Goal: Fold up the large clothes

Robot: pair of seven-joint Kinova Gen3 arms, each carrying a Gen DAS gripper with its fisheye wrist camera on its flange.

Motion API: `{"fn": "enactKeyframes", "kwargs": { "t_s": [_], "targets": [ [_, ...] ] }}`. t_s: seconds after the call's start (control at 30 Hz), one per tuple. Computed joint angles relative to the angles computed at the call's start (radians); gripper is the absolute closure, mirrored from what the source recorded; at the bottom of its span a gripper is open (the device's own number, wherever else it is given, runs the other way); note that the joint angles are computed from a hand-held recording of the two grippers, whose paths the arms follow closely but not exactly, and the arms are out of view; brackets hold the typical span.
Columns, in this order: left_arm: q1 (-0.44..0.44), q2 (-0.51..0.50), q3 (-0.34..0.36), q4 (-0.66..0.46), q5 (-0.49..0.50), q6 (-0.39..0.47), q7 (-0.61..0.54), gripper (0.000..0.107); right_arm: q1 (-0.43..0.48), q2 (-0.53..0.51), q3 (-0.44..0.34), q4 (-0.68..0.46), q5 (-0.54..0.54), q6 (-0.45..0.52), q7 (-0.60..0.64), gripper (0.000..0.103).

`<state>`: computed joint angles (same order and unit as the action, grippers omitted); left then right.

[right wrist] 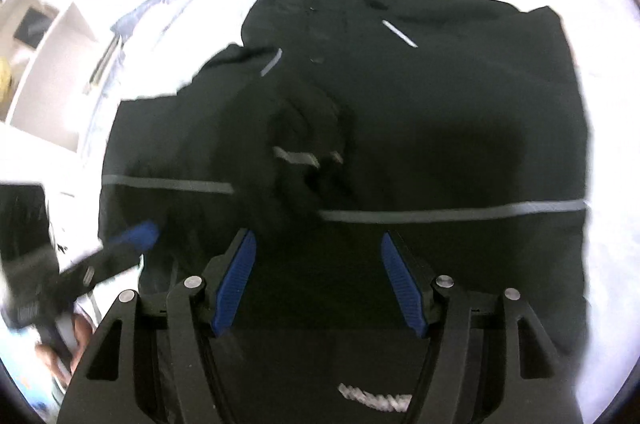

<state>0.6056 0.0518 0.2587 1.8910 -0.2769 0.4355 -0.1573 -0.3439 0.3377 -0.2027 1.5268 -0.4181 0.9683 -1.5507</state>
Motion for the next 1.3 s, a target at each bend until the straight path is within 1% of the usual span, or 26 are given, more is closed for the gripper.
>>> {"fn": "enactKeyframes", "kwargs": {
  "t_s": [0.03,0.07,0.1,0.13,0.17,0.2,0.23,0.27,0.33,0.4,0.43,0.53,0.6,0.67,0.7,0.73,0.77,0.83,0.9,0.97,1.07,1.13,1.17,1.2,1.23,1.3],
  "targets": [
    [0.012,-0.030,-0.008,0.011,-0.026,0.035,0.041,0.057,0.001,0.028,0.000,-0.018,-0.016,-0.001,-0.011,0.034],
    [0.010,-0.048,0.002,0.014,-0.056,0.075,0.081,0.057,-0.004,0.051,-0.004,-0.034,-0.030,-0.002,-0.024,0.034],
    [-0.011,-0.074,0.030,0.026,-0.090,0.116,0.122,0.057,0.010,0.079,-0.024,-0.043,-0.060,-0.007,-0.027,0.034],
    [-0.041,-0.086,0.073,0.024,-0.119,0.157,0.163,0.057,0.020,0.111,-0.048,-0.059,-0.084,-0.002,-0.022,0.043],
    [-0.058,-0.101,0.097,0.031,-0.142,0.185,0.203,0.057,0.014,0.132,-0.053,-0.073,-0.092,-0.010,-0.016,0.060],
    [-0.056,-0.107,0.104,0.033,-0.165,0.212,0.244,0.057,-0.008,0.134,-0.039,-0.073,-0.083,-0.014,-0.014,0.071],
    [-0.035,-0.111,0.097,0.027,-0.192,0.251,0.285,0.057,-0.032,0.117,-0.024,-0.075,-0.059,-0.019,-0.025,0.071],
    [-0.031,-0.118,0.108,0.025,-0.225,0.292,0.325,0.057,-0.039,0.100,-0.023,-0.068,-0.050,-0.038,-0.020,0.074],
    [-0.045,-0.123,0.155,0.008,-0.285,0.373,0.379,0.057,-0.061,0.019,-0.015,-0.040,0.015,-0.079,-0.019,0.075],
    [-0.027,-0.116,0.162,-0.017,-0.323,0.443,0.395,0.057,-0.064,-0.052,0.001,-0.020,0.065,-0.089,-0.029,0.075],
    [-0.030,-0.110,0.168,-0.029,-0.333,0.461,0.384,0.057,-0.058,-0.083,0.009,-0.012,0.081,-0.089,-0.030,0.075],
    [-0.016,-0.082,0.137,-0.038,-0.332,0.444,0.343,0.057,-0.042,-0.178,0.047,0.014,0.183,-0.081,-0.039,0.075],
    [-0.029,-0.034,0.128,-0.055,-0.292,0.423,0.271,0.057,-0.018,-0.206,0.065,0.033,0.227,-0.063,-0.030,0.075],
    [-0.084,0.056,0.141,-0.092,-0.241,0.388,0.190,0.057,0.014,-0.203,0.079,0.057,0.237,-0.046,-0.014,0.075],
    [-0.089,0.088,0.129,-0.094,-0.211,0.367,0.149,0.057,0.022,-0.181,0.085,0.065,0.245,-0.038,-0.023,0.075],
    [-0.076,0.109,0.101,-0.098,-0.179,0.361,0.110,0.057,0.030,-0.150,0.088,0.076,0.247,-0.036,-0.027,0.075],
    [-0.044,0.137,0.056,-0.116,-0.154,0.373,0.081,0.057,0.028,-0.123,0.089,0.085,0.259,-0.039,-0.041,0.075],
    [-0.006,0.179,0.017,-0.136,-0.139,0.401,0.067,0.057,0.014,-0.069,0.093,0.107,0.288,-0.052,-0.067,0.074],
    [0.015,0.184,-0.005,-0.135,-0.129,0.404,0.058,0.057,-0.004,-0.042,0.093,0.139,0.321,-0.087,-0.099,0.073],
    [0.018,0.180,-0.025,-0.140,-0.102,0.403,0.018,0.057,0.003,-0.020,0.091,0.147,0.316,-0.103,-0.125,0.072],
    [0.031,0.169,-0.050,-0.150,-0.074,0.413,-0.039,0.057,0.005,-0.018,0.088,0.113,0.320,-0.057,-0.142,0.070],
    [0.042,0.132,-0.058,-0.150,-0.070,0.423,-0.045,0.057,0.006,-0.060,0.083,0.104,0.328,-0.032,-0.138,0.063],
    [0.055,0.107,-0.059,-0.150,-0.088,0.434,-0.029,0.057,0.009,-0.082,0.082,0.103,0.328,-0.028,-0.133,0.061],
    [0.059,0.096,-0.058,-0.151,-0.107,0.439,-0.017,0.057,0.007,-0.120,0.082,0.106,0.335,-0.031,-0.135,0.056],
    [0.068,0.077,-0.053,-0.155,-0.131,0.453,0.001,0.057,0.005,-0.155,0.079,0.110,0.340,-0.043,-0.133,0.048],
    [0.072,0.054,-0.038,-0.164,-0.174,0.465,0.021,0.057,-0.005,-0.205,0.068,0.115,0.352,-0.083,-0.126,0.042]
  ]
}}
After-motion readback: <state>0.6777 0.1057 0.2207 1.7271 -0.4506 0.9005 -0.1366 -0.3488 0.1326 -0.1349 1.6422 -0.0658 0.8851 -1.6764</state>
